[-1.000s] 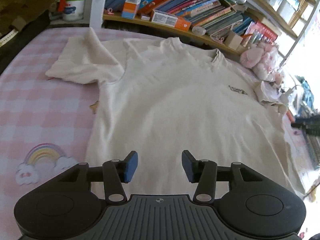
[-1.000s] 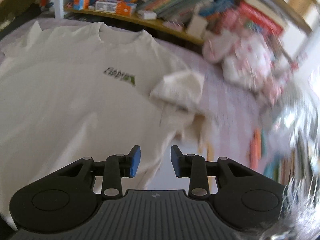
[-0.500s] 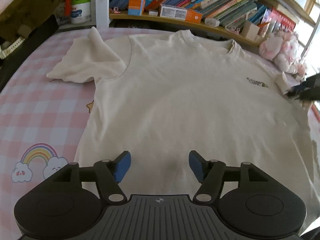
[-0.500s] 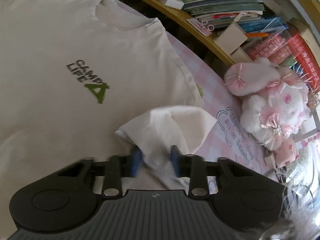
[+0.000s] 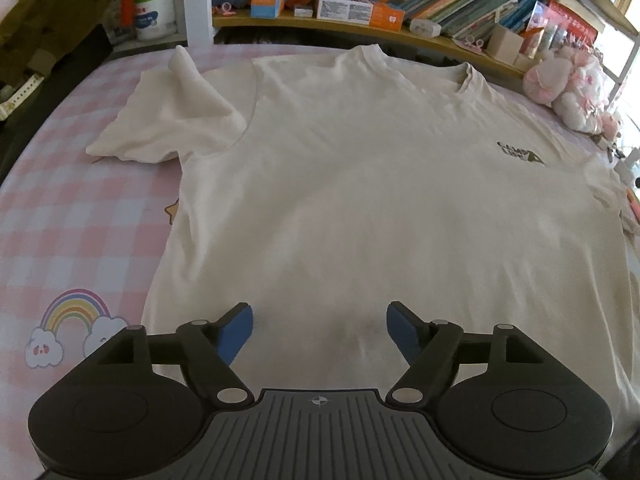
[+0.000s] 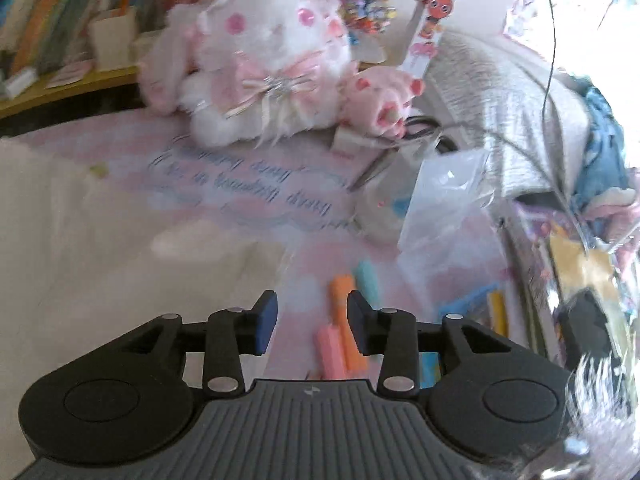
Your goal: Fold clothes
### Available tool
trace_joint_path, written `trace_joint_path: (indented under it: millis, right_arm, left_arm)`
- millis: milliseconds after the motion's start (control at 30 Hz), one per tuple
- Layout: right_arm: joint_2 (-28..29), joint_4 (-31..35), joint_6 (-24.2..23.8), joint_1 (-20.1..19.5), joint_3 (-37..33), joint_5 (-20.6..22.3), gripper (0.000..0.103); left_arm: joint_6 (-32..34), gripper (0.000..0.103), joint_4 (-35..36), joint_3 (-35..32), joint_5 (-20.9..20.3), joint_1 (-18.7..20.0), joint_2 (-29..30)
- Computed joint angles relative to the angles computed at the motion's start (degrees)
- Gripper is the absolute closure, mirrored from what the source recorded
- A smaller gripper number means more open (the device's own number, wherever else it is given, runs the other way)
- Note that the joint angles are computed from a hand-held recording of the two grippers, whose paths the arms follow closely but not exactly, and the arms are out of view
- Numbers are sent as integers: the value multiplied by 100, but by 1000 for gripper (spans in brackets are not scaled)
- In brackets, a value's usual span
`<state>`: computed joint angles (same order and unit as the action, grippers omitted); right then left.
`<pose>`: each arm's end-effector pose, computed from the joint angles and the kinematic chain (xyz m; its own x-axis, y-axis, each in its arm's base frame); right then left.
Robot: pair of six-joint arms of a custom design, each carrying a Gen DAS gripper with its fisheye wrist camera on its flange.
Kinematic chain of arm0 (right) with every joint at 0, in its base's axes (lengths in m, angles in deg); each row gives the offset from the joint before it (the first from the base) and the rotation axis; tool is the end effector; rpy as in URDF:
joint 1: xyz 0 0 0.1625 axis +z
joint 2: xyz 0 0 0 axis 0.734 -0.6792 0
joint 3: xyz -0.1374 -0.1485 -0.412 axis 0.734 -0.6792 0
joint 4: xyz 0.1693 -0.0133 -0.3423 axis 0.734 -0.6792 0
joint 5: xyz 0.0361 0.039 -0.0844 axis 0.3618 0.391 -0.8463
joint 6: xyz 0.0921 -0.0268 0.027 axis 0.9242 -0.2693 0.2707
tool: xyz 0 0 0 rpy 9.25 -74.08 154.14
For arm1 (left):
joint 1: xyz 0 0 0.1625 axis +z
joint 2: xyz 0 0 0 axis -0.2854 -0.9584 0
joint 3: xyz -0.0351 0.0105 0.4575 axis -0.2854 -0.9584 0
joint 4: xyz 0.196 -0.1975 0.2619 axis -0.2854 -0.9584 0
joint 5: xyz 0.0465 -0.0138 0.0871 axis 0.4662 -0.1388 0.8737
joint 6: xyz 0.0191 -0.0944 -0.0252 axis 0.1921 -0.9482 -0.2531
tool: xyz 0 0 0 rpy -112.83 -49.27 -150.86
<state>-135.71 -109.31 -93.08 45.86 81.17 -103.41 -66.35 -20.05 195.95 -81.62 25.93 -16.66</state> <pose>0.0900 -0.4787 0.3271 -0.5928 -0.0698 0.8023 -0.4509 0.8543 -0.2587 -0.1439 -0.2232 0.2297 -0.7659 -0.1598 -0.6227 0.2487 0.8196 -0.5162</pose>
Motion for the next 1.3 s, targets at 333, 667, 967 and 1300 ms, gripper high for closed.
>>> trace_joint_path:
  millis: [333,667,967,1300]
  right_arm:
    - [-333,991,756,24,717,250,76]
    - [-72,-74,-212,644,883,-209,73]
    - [362,-756,275,843,1308,545,73]
    - [1038,-1913,-248,1060,1806,315,75]
  left_arm:
    - [196,25,-11,3,-30,21,-58]
    - [-574,25,1253,-379,562,103,-980]
    - [-2180,33,1725,-669,1744,1473,-1471]
    - [-2562,95,1293,-806,2496,2673,-1148]
